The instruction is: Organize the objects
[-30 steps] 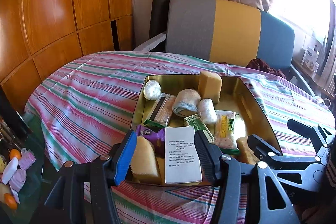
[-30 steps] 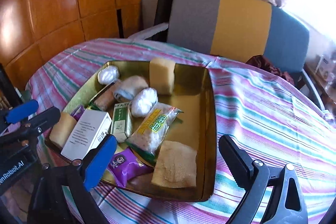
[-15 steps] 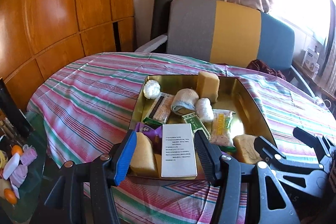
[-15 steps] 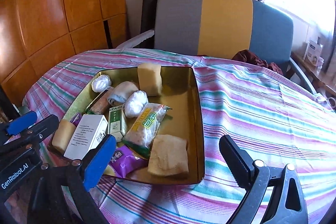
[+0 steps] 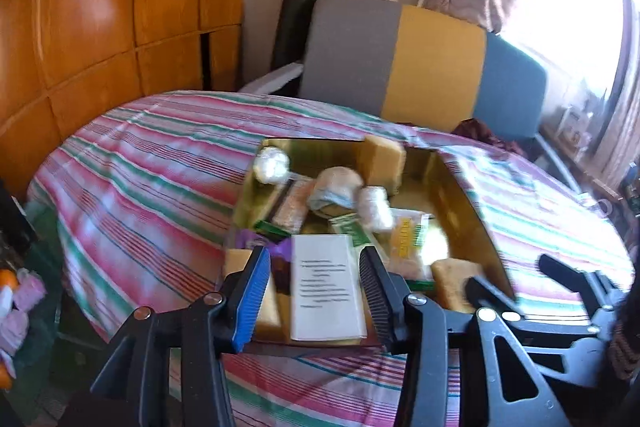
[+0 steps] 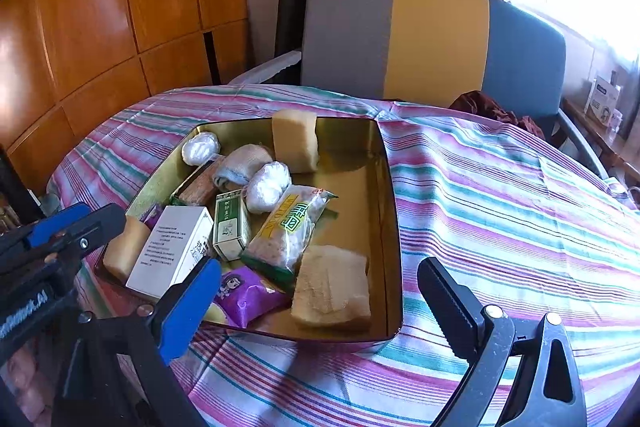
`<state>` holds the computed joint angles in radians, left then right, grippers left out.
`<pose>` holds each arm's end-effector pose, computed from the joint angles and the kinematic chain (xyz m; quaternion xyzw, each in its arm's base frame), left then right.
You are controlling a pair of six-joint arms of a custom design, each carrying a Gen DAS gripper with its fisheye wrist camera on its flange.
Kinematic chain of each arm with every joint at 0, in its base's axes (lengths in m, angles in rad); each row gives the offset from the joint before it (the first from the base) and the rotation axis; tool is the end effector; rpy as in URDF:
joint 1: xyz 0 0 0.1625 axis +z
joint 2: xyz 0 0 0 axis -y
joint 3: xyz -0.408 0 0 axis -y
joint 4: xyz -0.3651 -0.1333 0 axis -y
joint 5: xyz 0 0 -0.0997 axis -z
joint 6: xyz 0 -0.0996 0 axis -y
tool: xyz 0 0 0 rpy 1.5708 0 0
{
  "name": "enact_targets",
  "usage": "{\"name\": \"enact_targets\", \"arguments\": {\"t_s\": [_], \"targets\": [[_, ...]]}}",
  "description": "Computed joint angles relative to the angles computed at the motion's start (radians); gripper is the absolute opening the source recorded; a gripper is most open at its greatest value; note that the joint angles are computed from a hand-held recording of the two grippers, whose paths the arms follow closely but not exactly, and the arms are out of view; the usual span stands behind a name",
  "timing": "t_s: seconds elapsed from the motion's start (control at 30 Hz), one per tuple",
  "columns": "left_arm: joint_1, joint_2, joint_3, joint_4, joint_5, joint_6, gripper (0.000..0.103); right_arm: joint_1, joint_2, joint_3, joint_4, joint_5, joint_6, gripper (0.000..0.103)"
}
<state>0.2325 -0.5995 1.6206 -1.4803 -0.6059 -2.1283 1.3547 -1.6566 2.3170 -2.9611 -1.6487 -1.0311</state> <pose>-0.4573 -0.3294 -0.0331 -0.0636 0.7888 -0.4645 0.3975 0.0382 -0.4116 0.3375 0.3572 -0.8625 0.2683 0.2378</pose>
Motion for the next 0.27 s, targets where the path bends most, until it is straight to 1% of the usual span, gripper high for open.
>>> {"name": "enact_targets", "arguments": {"t_s": [0.1,0.17,0.23,0.27], "targets": [[0.006,0.009,-0.014,0.034,-0.019,-0.01,0.047,0.001,0.005,-0.003,0.004,-0.01,0.006,0.099],[0.009,0.011,-0.014,0.021,-0.026,0.001,0.047,0.0,0.007,-0.004,0.002,-0.011,0.008,0.099],[0.009,0.019,-0.026,0.044,-0.033,-0.001,0.047,-0.001,0.008,-0.003,-0.005,-0.011,0.006,0.099],[0.012,0.021,-0.029,0.039,-0.04,0.015,0.047,-0.003,0.007,-0.003,-0.005,-0.008,0.007,0.099]]}}
